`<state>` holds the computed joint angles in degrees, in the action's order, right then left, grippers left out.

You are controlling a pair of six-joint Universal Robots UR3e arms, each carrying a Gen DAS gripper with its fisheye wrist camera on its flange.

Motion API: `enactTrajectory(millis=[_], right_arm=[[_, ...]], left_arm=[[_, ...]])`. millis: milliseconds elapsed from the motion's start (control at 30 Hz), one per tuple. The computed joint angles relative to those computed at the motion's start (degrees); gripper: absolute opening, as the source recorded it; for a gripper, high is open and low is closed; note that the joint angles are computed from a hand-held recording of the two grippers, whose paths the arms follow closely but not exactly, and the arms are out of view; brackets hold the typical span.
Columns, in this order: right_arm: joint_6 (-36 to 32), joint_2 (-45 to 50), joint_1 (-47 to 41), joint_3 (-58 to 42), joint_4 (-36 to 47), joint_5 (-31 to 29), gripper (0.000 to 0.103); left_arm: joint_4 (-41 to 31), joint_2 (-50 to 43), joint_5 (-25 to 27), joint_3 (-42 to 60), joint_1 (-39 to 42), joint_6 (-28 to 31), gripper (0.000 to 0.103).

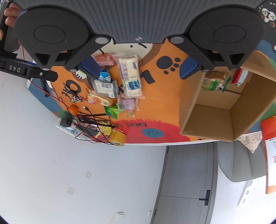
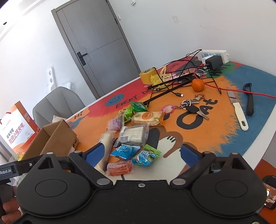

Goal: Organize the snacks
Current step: 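Move both tools back from the box toward the remaining snacks, then grasp the white cake roll with the left gripper while the right grasps the blue candy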

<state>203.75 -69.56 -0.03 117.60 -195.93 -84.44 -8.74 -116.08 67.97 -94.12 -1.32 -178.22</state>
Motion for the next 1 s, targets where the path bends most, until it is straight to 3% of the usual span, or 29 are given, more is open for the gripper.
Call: enactTrajectory(millis=[233, 467, 700, 1000], right_arm=[[0.2, 4.0, -1.3, 0.4, -4.6, 2.1, 0.080], [1.2, 10.1, -2.1, -3.5, -3.7, 5.0, 0.056], [1.0, 14.8, -1.0, -9.5, 0.4, 4.4, 0.056], [-0.9, 17.7, 1.0, -15.8, 4.3, 0.8, 0.051]], left_arm=[[1.2, -5.5, 1.5, 4.8, -2.6, -1.2, 0.096], [-2.7, -12.9, 2.9, 14.2, -4.8, -2.3, 0.092], [-7.6, -19.6, 3.9, 23.4, -6.0, -2.4, 0.088], [-14.3, -26.5, 5.5, 34.0, -7.3, -3.1, 0.074]])
